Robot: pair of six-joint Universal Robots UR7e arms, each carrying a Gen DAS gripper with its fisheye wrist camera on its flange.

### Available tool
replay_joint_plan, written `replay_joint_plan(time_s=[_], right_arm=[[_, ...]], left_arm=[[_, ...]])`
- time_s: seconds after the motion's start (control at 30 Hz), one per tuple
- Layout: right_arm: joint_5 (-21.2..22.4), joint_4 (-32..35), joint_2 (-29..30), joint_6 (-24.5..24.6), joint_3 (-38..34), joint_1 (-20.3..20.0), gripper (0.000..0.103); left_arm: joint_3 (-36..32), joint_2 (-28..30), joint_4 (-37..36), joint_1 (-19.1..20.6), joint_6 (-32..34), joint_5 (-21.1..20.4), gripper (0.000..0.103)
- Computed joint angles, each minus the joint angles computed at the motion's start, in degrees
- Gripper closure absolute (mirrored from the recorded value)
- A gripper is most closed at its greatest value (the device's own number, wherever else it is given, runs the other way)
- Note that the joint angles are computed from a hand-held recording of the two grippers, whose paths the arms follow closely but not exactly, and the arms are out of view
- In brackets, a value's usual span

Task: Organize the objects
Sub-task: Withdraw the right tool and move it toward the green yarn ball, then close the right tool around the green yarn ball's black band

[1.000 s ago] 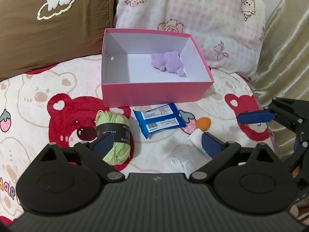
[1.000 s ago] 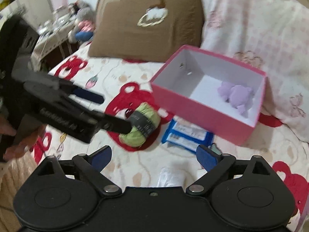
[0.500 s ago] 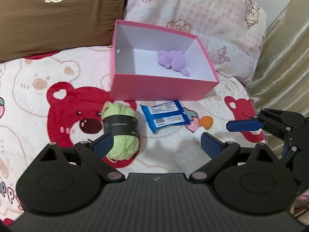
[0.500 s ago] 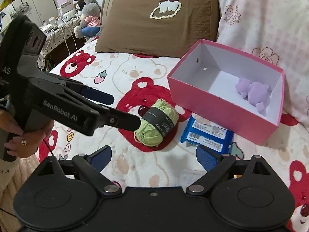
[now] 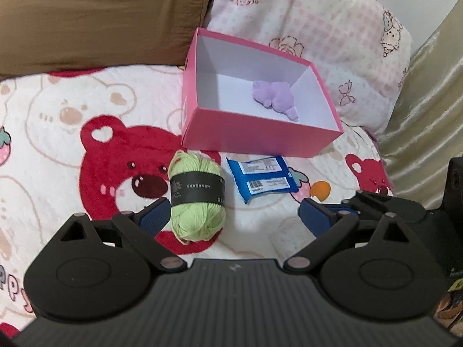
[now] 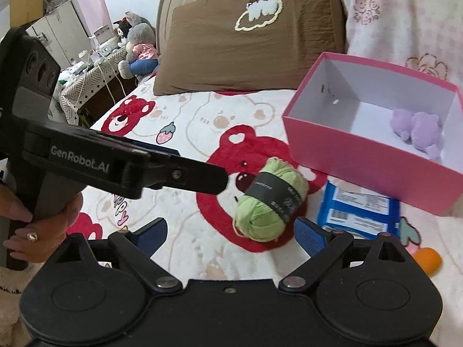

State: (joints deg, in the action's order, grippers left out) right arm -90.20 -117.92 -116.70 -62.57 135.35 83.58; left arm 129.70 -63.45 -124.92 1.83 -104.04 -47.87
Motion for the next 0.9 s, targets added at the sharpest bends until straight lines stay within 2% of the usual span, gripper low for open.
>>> replay_joint_plan(time_s=[0.13, 0.27, 0.43, 0.53, 0.63, 0.77, 0.83, 0.9], right_arm=[[1.0, -4.7, -0.5, -2.5, 3.2, -0.7, 0.007], [3.3, -9.5, -1.3, -5.5, 6.3, -2.4, 0.007], [7.8, -16.5, -3.3, -15.1, 11.3, -5.6, 0.007], [7.0, -19.6, -2.0, -18.0, 12.6, -5.9, 0.007], [6.4, -23.7, 0.1, -18.6, 13.8, -6.5, 0.007], [5.4, -27.7, 3.3, -17.9, 14.6, -6.9, 0.007], [4.8, -32.2, 5.1, -18.0, 15.6, -7.1, 0.007], [5.1, -38.2, 6.7, -19.4, 17.3, -7.6, 0.007]], left_arm=[[0.3, 1.1, 0.4, 0.1, -0.2, 1.5, 0.007], [2.6, 1.3, -3.4, 0.2, 0.0, 3.0, 0.007], [4.1, 3.0, -3.8, 0.4, -2.8, 4.8, 0.007], [5.7, 3.8, -8.2, 1.3, -2.5, 5.3, 0.008], [7.2, 5.1, -13.1, 2.2, -1.0, 4.8, 0.008], [8.1, 6.9, -18.2, 3.5, 1.7, 3.3, 0.019], [8.8, 7.5, -21.1, 4.1, 2.8, 2.5, 0.02], [9.3, 7.7, -21.0, 4.1, 1.8, 3.2, 0.02]])
